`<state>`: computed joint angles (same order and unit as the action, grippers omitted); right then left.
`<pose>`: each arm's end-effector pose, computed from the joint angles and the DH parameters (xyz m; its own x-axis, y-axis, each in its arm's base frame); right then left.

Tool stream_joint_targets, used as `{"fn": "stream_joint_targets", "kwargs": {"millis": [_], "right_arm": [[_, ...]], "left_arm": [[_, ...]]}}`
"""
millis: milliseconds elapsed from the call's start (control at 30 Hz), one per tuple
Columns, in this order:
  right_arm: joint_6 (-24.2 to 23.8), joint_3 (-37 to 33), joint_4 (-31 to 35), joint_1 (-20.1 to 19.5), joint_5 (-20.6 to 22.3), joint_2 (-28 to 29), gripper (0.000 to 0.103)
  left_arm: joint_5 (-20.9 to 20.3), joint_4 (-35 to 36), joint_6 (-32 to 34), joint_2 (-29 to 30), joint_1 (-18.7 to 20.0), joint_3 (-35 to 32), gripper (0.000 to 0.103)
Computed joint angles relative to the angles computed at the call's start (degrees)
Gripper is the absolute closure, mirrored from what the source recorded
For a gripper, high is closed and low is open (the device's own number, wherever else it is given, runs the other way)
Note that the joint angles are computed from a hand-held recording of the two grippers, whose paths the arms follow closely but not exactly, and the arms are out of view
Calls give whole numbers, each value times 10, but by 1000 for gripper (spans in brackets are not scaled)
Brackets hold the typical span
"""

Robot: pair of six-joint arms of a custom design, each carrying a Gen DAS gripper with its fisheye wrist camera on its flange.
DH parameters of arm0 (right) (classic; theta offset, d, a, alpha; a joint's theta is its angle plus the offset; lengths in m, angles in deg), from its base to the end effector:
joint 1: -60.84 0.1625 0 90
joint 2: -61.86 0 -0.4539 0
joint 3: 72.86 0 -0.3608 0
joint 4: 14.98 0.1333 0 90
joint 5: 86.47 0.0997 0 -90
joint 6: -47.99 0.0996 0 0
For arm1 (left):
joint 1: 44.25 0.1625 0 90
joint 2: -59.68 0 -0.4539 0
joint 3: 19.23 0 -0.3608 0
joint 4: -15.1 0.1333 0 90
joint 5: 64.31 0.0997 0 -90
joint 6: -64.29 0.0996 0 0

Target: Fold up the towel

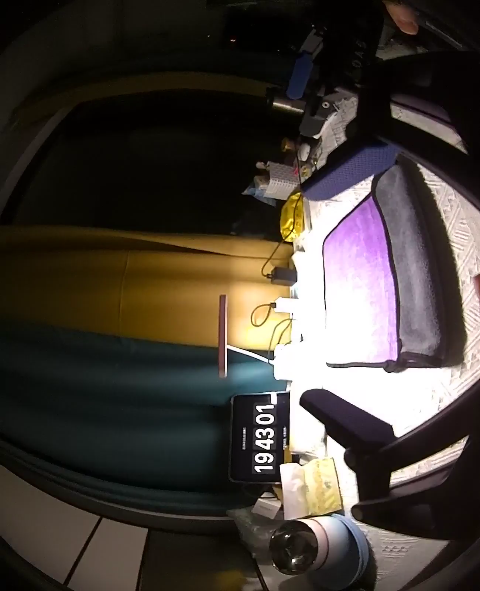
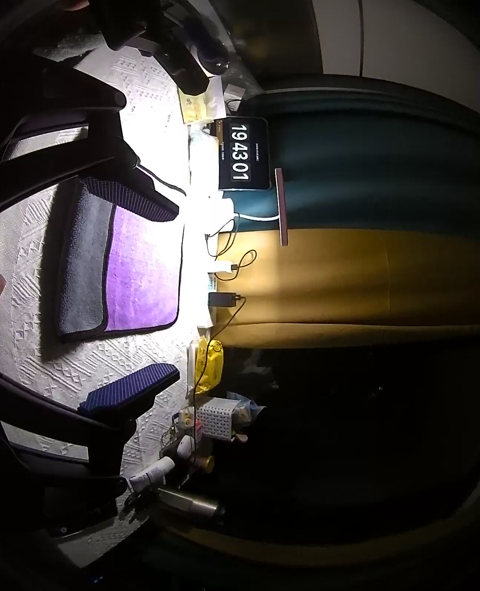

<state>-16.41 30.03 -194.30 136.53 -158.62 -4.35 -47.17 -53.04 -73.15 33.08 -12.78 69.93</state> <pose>0.0084 -0.6299 0.3840 -0.5598 -0.5306 0.6364 -0.8213 0.2533 -0.5112 -0.4019 -0.5139 -0.0508 -0.7669 -0.2149 -0.6047 0.5916 0.1284 -0.7959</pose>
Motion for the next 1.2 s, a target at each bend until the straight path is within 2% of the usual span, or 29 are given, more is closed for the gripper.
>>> {"fn": "stream_joint_targets", "kwargs": {"millis": [1200], "right_arm": [[6,-2,7,-1,1,-1,21]], "left_arm": [[0,19,-17,1,-3,-5,1]]}}
